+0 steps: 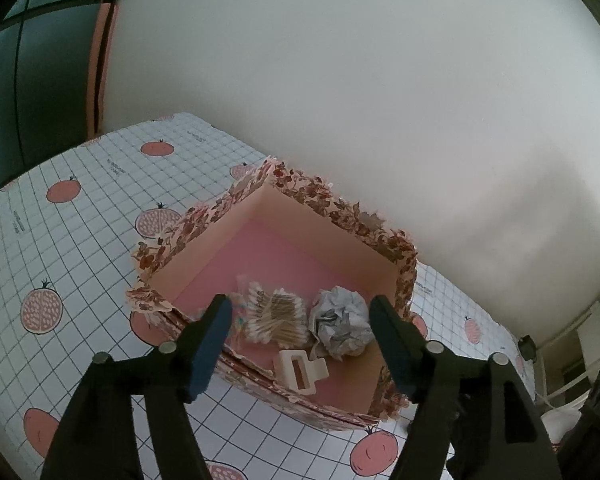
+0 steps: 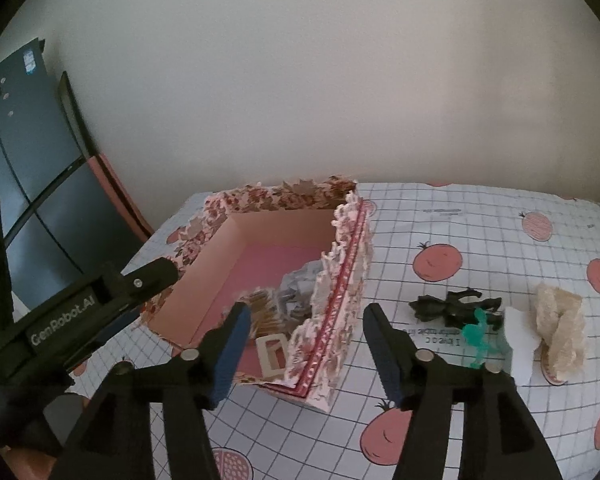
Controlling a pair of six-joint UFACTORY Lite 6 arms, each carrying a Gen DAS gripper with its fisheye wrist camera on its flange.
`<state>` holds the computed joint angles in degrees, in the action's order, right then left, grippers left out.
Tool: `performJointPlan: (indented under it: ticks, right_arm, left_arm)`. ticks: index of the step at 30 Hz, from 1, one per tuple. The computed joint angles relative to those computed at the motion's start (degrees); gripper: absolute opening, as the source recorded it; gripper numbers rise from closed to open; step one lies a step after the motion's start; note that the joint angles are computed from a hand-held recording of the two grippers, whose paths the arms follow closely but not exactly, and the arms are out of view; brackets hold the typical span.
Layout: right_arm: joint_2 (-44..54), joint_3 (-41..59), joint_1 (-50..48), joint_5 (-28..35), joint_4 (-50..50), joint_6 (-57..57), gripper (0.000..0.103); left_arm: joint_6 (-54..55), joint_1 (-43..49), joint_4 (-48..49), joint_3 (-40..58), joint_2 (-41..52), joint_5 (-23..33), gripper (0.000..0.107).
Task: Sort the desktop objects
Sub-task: 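Move both tools away from the box toward the toy car and pink roller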
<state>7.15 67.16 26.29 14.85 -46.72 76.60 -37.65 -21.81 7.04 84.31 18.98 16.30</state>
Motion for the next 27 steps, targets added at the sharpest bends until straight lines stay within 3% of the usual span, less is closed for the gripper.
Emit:
performJointPlan:
  ticks: [9,18,23,27]
  right_arm:
    - [-2.7,-2.1,-2.8,0.8,6.4,-6.8,0.076]
    - [-5.4,-5.2,-7.3,-0.7,15.1,-15.9,0.087]
    - [-6.7,-6.3,-8.9,-1.1,17.5,-18.3,0.100]
    - [-7.5,-7.0,-10.5,-1.0,23.1,-24.4,0.101]
  left_arm:
    - [-8.9,-3.2,9.4,3.8,2.2,4.1,0.085]
    - [-8.9,-5.3,9.3,6.7,4.1,7.0,0.088]
    - [-8.9,-6.5,9.5,8.4,5.0,8.4,0.088]
    - [-10.1,-7.6,10.5,9.8,5.9,9.5,0.088]
